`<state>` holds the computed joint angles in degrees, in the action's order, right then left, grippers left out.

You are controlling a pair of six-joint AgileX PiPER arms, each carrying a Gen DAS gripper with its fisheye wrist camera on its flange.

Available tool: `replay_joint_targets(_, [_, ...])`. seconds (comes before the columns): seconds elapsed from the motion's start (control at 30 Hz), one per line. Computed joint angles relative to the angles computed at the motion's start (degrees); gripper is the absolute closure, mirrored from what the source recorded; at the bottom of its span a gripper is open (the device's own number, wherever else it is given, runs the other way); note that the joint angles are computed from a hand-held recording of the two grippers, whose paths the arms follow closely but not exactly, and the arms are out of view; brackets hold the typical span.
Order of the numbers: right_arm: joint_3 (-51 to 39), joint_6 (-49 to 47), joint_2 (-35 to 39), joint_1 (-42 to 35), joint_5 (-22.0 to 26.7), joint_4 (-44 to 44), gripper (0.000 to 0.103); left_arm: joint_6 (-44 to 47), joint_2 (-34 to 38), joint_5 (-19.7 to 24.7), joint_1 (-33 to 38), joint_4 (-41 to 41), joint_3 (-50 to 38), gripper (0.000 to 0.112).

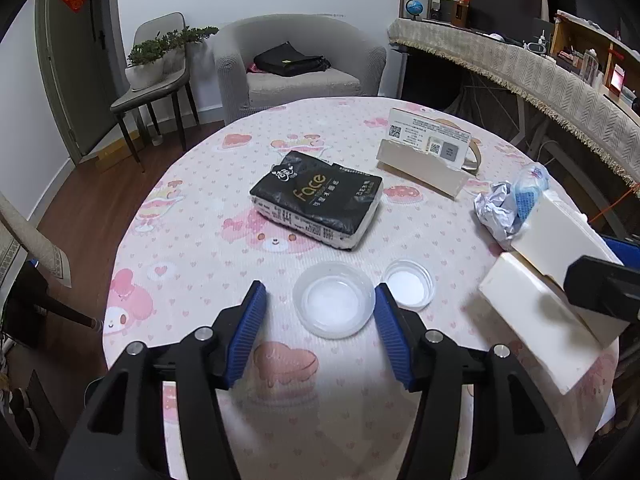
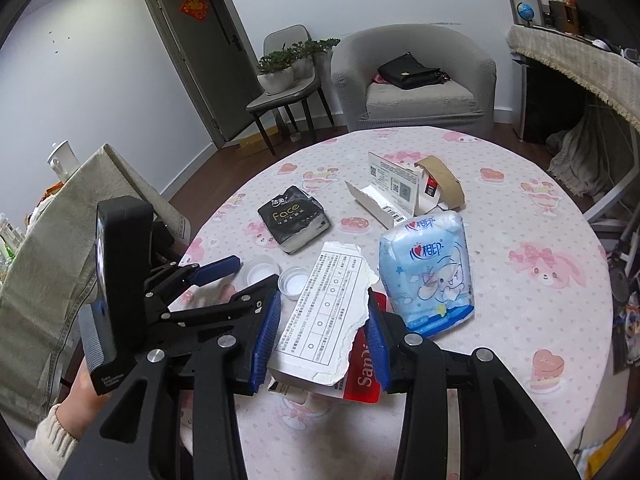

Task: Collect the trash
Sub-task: 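Grasp the clear plastic lid with the left tool while the right tool grasps the torn paper and red packaging, then carry both items over the teal bin and open the left tool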

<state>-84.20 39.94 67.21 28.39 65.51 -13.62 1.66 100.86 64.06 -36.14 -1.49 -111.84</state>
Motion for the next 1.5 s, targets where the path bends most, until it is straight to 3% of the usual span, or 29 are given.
replay_joint_targets(0.07, [-0.26,-0.05,0.26,0.07,0.09,-0.06,0.062,0.65,0.10,-0.27,-0.03,-0.40,-0.17,0.070])
replay_joint_targets(0.5, [-4.90,2.83,5.21,5.20,0.59,-3.62,0.062,1.14,-3.94,0.70,7.03,-6.31,1.47,0.070])
replay_joint_targets(0.87, [-13.22,4.55,13.89,11.08,0.65,-5.22,0.062,7.30,-9.25,0.67,18.90,-11.94,6.80,0.070])
replay_joint_targets(1.5, [-38.01,1.22,35.06,18.61,3.18,-1.99,0.061,19.37,-10.43,-0.82,40.07,-15.58,19.76,0.070])
